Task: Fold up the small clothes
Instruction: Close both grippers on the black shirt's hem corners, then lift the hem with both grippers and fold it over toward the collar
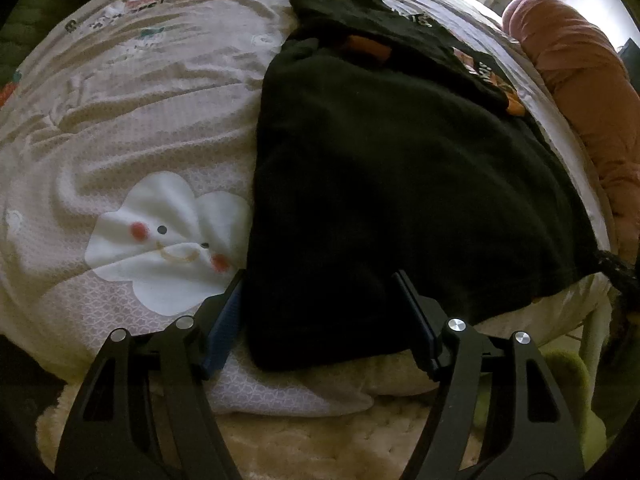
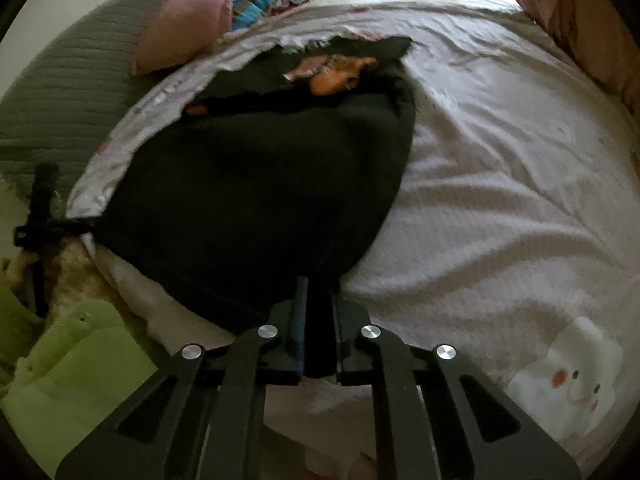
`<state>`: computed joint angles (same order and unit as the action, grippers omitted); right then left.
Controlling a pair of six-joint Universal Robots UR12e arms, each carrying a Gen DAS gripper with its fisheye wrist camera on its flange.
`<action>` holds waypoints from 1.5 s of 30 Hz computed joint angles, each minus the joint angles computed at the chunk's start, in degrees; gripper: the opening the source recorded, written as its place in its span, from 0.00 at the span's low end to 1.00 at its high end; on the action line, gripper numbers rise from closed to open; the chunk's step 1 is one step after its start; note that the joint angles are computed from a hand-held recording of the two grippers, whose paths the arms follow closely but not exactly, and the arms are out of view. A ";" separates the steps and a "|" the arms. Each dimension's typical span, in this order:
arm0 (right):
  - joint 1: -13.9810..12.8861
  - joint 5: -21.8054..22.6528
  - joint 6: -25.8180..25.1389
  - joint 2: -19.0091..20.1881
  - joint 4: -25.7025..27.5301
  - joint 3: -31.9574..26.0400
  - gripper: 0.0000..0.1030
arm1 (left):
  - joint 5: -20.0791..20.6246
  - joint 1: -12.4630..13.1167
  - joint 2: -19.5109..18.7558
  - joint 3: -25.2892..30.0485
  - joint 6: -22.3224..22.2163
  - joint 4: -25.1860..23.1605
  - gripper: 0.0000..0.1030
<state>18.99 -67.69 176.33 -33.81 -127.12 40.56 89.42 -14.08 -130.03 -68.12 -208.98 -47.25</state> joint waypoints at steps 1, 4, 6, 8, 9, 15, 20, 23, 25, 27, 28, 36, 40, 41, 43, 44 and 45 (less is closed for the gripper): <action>-0.16 1.16 0.47 -0.06 -1.05 0.08 0.08 | 0.19 -0.05 -0.02 0.08 0.09 -0.21 0.60; -0.47 3.33 1.81 -0.22 -3.89 0.16 0.08 | 0.45 -0.11 -0.06 0.19 -0.04 -0.36 0.55; -0.66 4.09 2.74 -0.35 -6.75 0.22 0.07 | 0.18 -0.08 0.03 0.00 -0.07 0.12 0.48; -0.90 4.82 4.03 -0.30 -9.31 -0.04 0.07 | -0.38 -0.03 0.15 -0.35 0.03 1.06 0.34; -0.97 5.02 4.63 -0.16 -10.26 -0.33 0.07 | -0.68 -0.01 0.29 -0.64 0.08 1.74 0.32; -1.25 4.60 6.70 0.66 -13.41 -1.95 0.07 | -2.37 0.51 1.67 -3.46 -1.80 7.86 0.03; -1.21 4.07 7.81 0.76 -15.69 -1.88 0.07 | -0.33 0.61 3.10 -4.79 -3.01 11.15 0.03; -1.18 3.91 8.76 0.92 -16.35 -2.01 0.07 | 0.76 0.55 3.59 -4.92 -3.45 13.06 0.03; -1.14 3.75 9.13 0.98 -16.62 -2.13 0.07 | 0.88 0.51 3.54 -4.52 -3.17 13.63 0.03; -1.17 3.62 9.84 0.96 -17.50 -2.02 0.07 | 1.12 0.47 3.56 -4.27 -3.07 14.06 0.03; -1.20 3.57 10.25 0.95 -17.99 -1.96 0.07 | 1.28 0.44 3.55 -4.11 -3.18 14.64 0.03; -1.26 2.43 13.44 1.56 -21.25 -2.74 0.07 | 2.25 0.86 3.02 -2.62 -3.94 18.21 0.02; -1.30 1.74 14.61 2.55 -21.40 -4.91 0.07 | 2.97 0.95 2.26 -0.96 -4.11 18.92 0.02; -1.31 1.59 15.04 2.98 -21.48 -5.84 0.07 | 3.30 0.97 2.11 -0.58 -4.00 19.07 0.03; -1.28 1.13 15.76 3.83 -21.58 -7.67 0.07 | 3.76 1.09 1.77 0.11 -4.28 19.75 0.03; -1.25 0.91 15.94 4.39 -21.59 -8.88 0.07 | 4.33 1.14 1.58 0.52 -4.47 19.98 0.03; -1.19 0.47 16.08 4.96 -21.60 -10.09 0.07 | 5.01 1.20 1.39 0.88 -4.81 20.27 0.02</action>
